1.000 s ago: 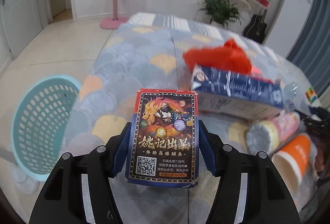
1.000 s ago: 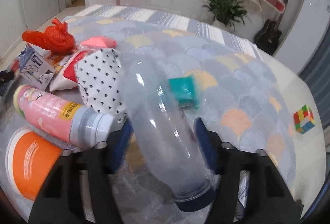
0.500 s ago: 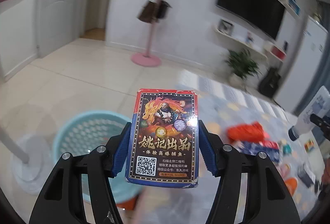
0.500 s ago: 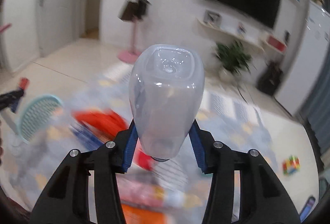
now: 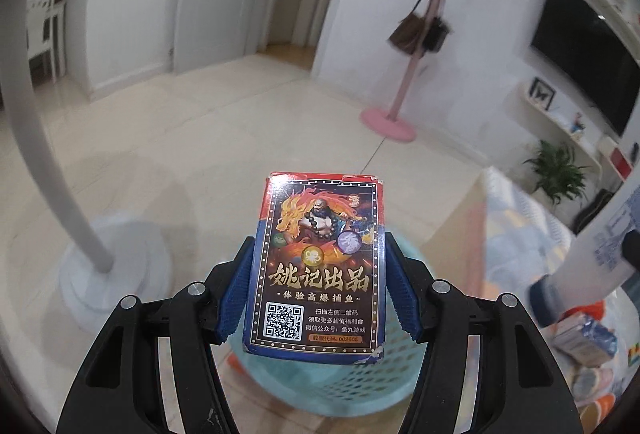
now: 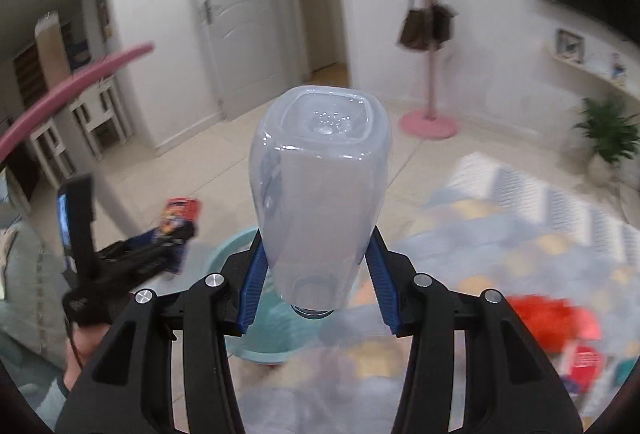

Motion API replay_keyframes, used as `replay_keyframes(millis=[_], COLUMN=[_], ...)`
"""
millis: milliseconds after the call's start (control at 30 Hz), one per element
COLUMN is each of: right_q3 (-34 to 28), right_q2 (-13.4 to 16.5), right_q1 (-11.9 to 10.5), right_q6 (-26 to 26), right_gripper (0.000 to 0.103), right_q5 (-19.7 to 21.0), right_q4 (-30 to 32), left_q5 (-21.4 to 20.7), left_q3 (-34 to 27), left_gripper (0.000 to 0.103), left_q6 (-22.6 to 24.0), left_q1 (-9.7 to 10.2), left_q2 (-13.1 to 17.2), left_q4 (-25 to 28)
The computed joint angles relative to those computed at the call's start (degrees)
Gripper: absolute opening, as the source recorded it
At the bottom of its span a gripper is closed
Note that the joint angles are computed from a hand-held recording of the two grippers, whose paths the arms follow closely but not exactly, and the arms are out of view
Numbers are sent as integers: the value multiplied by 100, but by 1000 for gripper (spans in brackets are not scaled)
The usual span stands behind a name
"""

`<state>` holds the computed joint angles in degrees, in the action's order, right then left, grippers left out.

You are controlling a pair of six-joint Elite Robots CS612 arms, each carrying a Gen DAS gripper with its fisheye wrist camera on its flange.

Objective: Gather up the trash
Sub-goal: 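Carry card box and clear bottle to the blue basket and release both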

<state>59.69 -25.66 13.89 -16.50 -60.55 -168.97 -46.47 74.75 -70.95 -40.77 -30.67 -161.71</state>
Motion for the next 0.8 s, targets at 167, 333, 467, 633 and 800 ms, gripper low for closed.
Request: replay_keyframes(millis=[167, 333, 467, 633, 800], right_q3=[-493, -940, -1099, -1092, -852], right_q2=[429, 764, 873, 864, 702], right_q1=[157, 245, 222, 166, 84], right_q6=[-88, -75, 44, 10, 81], right_gripper=[45, 45, 46, 58, 59], right_q5=[-205, -569, -473, -362, -299], right_q4=[697, 1210, 1492, 1358, 1260], left_q5=[-637, -923, -1098, -1224, -1155], left_q3=[-232, -331, -346, -298, -249], left_gripper=[59, 60, 64, 71, 71], left_q6=[-98, -104, -13, -84, -16], left_q1=[128, 155, 162, 163, 103], left_q2=[254, 392, 439, 442, 407], left_q4=[332, 532, 338, 193, 40])
